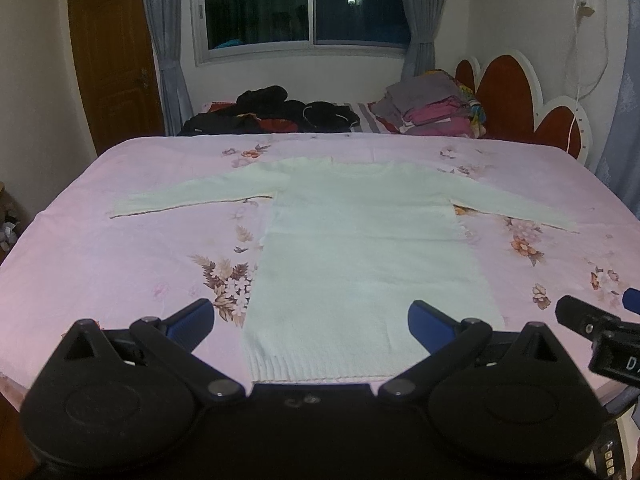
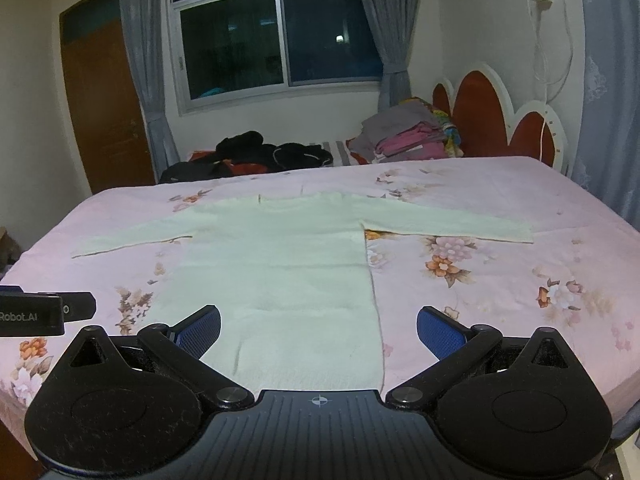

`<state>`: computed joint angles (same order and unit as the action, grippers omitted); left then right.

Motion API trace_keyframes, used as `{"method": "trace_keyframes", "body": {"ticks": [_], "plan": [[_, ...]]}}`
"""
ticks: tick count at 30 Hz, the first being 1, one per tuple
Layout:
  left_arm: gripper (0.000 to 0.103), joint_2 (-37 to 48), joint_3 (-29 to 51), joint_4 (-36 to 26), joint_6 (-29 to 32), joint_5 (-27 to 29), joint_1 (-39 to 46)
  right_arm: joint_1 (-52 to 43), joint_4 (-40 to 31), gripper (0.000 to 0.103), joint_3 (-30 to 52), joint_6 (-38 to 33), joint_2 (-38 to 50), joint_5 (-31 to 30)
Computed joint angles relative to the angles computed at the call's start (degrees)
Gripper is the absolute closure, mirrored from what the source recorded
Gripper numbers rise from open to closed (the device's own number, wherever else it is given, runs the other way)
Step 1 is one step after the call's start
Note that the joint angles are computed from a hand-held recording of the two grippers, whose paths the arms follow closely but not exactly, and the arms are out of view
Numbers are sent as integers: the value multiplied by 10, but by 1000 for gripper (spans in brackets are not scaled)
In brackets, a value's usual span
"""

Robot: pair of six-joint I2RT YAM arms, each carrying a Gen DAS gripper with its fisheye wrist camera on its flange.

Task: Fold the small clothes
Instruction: 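Move the right gripper down to the sweater's sleeve cuff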

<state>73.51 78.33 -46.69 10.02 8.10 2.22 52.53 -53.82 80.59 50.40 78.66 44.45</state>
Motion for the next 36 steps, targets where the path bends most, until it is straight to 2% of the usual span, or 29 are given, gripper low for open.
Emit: {"method": "trace_keyframes", "body": {"ticks": [11,17,23,27,36], "plan": [[0,114,45,42,12,6,21,-90,97,0,-23,-44,30,-75],[0,212,105,61,23,15,30,-152,143,0,-5,-63,88,-126],[0,326,220,52,48,24,32,-195,144,0,70,-75,177,-136],[0,404,321,24,65,34,31,-218,134,0,121,-67,222,-135],[0,531,490,-31,55,50,17,-279,151,0,151,-82,265,-163]]}}
